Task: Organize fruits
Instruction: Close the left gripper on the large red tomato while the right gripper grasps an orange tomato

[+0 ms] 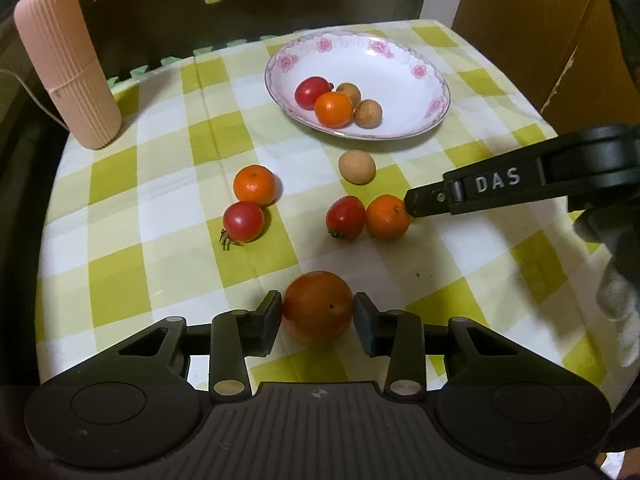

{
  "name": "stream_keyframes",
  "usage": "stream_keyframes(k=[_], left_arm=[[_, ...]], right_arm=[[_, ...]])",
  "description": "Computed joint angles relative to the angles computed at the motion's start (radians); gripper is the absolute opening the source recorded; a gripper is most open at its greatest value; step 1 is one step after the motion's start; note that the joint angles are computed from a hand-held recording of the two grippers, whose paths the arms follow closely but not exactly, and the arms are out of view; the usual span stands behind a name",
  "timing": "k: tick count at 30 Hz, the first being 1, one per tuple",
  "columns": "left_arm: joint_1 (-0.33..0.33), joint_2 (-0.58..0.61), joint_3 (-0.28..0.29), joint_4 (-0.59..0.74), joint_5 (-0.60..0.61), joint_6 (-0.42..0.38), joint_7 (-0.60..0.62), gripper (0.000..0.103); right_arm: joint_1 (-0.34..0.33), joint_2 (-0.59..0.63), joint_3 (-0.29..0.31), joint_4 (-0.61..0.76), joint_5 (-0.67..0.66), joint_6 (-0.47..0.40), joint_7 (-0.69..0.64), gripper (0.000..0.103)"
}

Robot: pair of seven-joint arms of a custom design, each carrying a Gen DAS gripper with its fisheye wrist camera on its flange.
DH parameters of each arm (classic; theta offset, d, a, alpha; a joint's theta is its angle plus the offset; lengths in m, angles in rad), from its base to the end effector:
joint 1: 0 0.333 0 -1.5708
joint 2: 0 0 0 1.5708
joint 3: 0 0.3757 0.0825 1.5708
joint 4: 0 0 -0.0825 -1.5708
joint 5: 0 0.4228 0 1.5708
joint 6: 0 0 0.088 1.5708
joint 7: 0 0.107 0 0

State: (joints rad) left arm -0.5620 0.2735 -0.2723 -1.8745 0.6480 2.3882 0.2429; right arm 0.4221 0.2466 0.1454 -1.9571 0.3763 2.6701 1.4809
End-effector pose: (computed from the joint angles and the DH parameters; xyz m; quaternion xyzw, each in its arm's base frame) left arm 0.4787 -0.4988 0.4354 -0.7157 0.6539 -0.1806 0.1659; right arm 0.5884 0.3542 0.4372 -0.7898 0.5534 0.0002 0.2646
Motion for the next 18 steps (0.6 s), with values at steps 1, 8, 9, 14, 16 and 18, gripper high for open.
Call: stream_keyframes(k=[1,8,9,14,16,18], left_arm=[[0.001,0.0,0.0,0.0,-0.001,0.004,0.002,0.046],[0.004,0.01,0.002,0.003,-0.019,0.018,0.008,0.054],[0.003,0.012,0.004,0.006,-0.018,0.016,0.005,0.057],[0.006,0.023,0.004,0.011,-0.031,0.022,0.011,0.061],[0.004,0.028,0.005,0.016,-0.03,0.019,0.018,0.061],[0.004,0.033,0.005,0.02,-0.034,0.02,0.028,0.06]], right_arm=[[-0.002,0.002,0.0,0.002,0.005,-0.003,0.001,0.03],[-0.009,0.025,0.016,0.026,0.038,-0.029,-0.049,0.03],[-0.007,0.032,0.016,0.031,0.039,-0.029,-0.053,0.03],[-0.017,0.064,0.032,0.062,0.088,-0.043,-0.102,0.037],[-0.015,0.072,0.036,0.066,0.096,-0.038,-0.126,0.037],[-0.007,0.076,0.035,0.068,0.087,-0.035,-0.141,0.037]])
